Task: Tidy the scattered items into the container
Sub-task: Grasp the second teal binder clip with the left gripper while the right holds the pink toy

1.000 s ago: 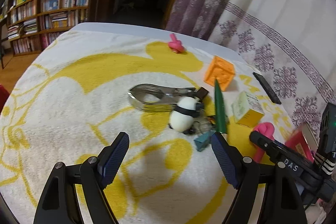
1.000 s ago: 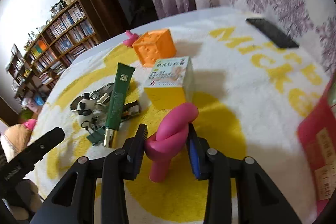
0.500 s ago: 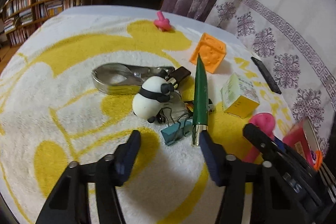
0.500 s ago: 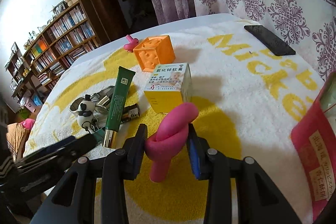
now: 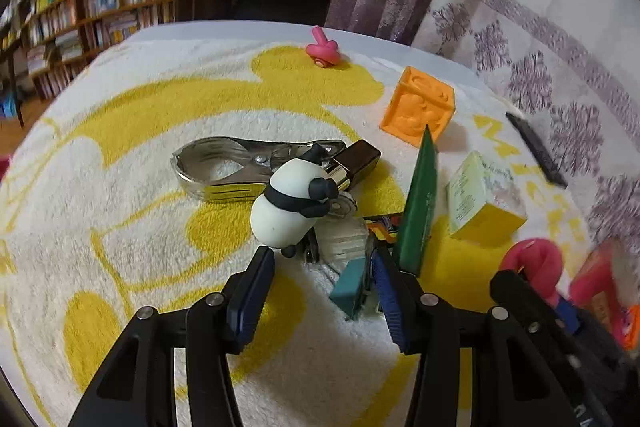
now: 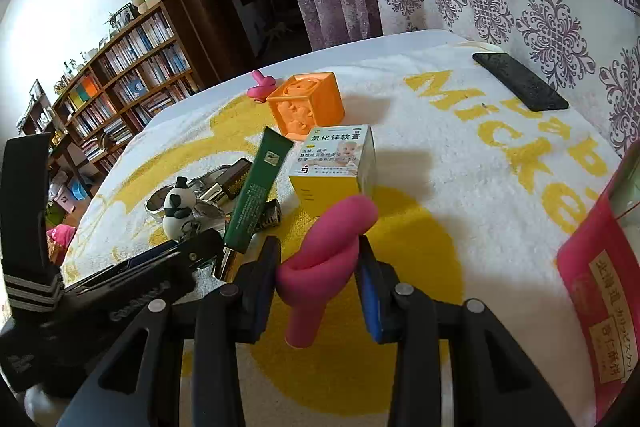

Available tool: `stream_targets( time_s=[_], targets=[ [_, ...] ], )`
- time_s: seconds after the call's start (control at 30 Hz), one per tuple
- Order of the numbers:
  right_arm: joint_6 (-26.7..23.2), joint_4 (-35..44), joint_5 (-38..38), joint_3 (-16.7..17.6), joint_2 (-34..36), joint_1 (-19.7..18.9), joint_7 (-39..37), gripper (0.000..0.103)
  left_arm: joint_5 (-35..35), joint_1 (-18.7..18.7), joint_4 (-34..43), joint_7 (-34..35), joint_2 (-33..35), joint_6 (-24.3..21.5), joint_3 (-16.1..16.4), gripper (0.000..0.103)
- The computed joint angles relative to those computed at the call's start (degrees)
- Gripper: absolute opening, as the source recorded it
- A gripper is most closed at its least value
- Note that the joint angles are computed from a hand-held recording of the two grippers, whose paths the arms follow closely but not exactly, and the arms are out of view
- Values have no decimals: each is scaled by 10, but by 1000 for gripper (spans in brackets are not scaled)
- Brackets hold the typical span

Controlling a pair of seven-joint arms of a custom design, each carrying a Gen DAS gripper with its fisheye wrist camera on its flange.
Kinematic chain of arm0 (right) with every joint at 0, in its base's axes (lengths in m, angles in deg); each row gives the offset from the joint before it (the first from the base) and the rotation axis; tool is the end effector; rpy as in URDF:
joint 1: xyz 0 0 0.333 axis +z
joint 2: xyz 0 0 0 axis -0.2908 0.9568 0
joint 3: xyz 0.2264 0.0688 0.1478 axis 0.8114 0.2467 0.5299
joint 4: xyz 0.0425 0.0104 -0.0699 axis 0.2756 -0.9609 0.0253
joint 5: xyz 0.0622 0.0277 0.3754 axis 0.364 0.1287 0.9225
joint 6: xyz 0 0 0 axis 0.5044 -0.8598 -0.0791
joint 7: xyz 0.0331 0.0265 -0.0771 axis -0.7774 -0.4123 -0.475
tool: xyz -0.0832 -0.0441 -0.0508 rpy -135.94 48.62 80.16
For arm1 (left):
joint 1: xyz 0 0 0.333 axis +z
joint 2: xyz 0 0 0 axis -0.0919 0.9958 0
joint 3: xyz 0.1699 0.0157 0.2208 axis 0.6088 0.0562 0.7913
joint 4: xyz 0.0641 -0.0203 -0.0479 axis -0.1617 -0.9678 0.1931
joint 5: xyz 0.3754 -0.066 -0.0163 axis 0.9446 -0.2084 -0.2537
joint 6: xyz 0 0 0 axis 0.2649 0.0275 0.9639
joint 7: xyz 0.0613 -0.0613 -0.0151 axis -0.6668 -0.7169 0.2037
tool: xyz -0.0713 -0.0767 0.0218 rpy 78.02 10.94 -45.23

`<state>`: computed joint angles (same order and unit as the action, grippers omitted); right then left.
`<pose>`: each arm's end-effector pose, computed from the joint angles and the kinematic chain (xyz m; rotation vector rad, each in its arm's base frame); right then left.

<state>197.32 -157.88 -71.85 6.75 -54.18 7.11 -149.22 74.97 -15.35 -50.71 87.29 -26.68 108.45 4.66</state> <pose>0.4815 0.3066 0.3920 -1.4350 1.9781 -0.5393 0.5584 -0.2320 0.3793 -1.7670 2.1622 -0.8650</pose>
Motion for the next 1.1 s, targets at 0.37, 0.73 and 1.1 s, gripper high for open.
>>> stream_targets(
  time_s=[0.37, 0.73, 1.1],
  targets=[
    [9, -4, -2, 1, -3, -1, 0, 40, -94, 30, -42, 131, -48, -30, -5, 52],
    [12, -5, 0, 1, -3, -2, -2, 40, 5, -2, -63, 74, -51, 8, 17, 49],
    [-4, -2, -24, 2, -4, 0, 17, 40, -185, 1, -110, 210, -104, 25, -2, 43]
  ],
)
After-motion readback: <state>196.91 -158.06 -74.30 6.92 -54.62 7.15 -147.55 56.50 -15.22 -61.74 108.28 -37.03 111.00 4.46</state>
